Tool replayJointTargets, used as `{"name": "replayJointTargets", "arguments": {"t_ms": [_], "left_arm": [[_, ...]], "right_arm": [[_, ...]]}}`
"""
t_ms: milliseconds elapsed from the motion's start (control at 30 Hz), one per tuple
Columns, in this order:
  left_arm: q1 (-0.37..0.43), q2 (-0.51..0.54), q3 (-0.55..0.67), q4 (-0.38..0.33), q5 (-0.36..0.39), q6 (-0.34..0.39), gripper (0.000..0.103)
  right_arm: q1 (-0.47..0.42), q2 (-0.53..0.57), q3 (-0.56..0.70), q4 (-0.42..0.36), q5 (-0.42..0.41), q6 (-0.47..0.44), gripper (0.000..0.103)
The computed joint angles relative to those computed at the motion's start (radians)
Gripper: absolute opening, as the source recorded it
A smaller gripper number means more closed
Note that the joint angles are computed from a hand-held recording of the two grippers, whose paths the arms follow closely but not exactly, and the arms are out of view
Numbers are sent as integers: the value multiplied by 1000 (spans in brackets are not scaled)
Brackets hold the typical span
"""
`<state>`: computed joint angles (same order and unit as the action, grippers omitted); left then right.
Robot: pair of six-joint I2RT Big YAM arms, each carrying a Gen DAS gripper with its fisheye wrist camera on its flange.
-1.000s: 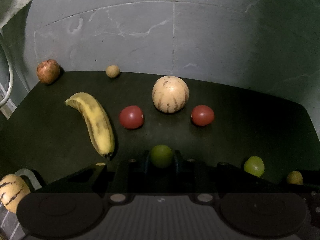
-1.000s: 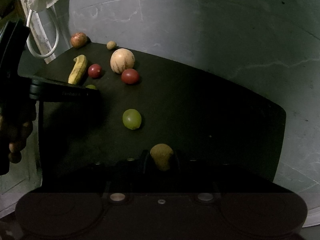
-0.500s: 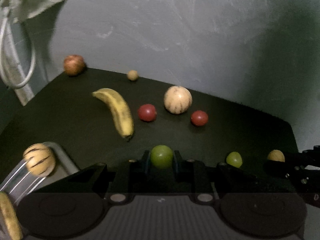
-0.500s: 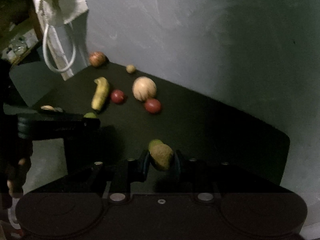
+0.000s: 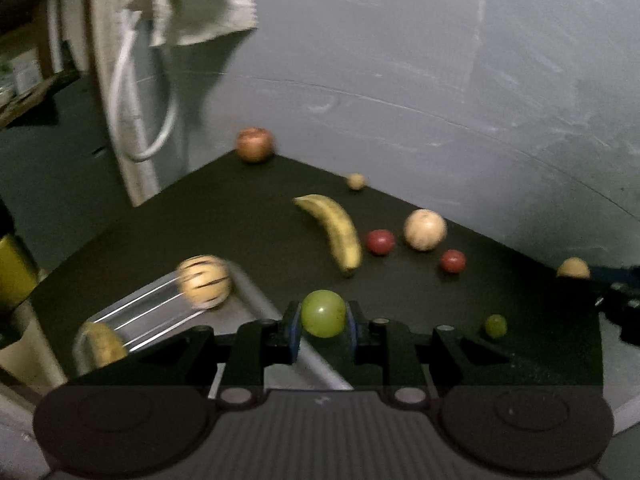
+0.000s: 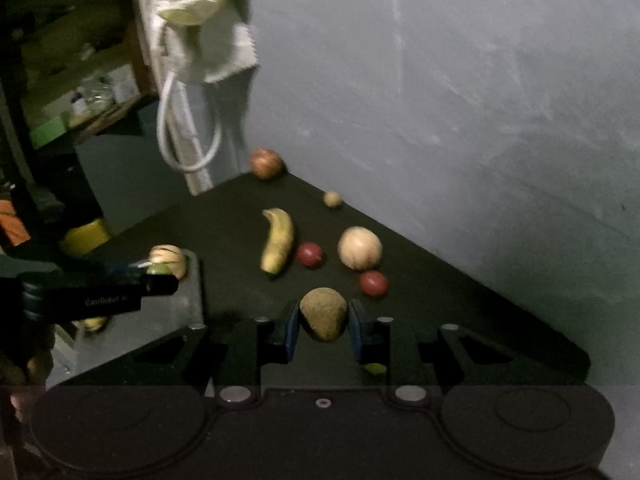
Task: Organize fruits
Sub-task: 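Grasp the green fruit with the left tool while the right tool grasps the tan fruit, then carry the green and tan fruits over the silver tray with both tools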
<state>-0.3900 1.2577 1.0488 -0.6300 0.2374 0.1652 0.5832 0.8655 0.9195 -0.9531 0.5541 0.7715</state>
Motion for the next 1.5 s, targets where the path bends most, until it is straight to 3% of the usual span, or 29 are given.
{"name": "replayJointTargets", "arguments": {"t_ms": [367,833,1200,1500], "left_arm": [[124,-135,-52,-20,-21,-48,24],[198,-182,-89,-36,-50,-96,24],[200,-129,-99,-32,-62,-107,24],[237,13,-25,-5,-31,-106,24]], "right_arm": [[72,54,85,98,-26,-144,28],[100,138,146,191,-140,-270,28],[67,193,147,214,-233,-296,28],[38,287,171,246,-284,-328,28]]}}
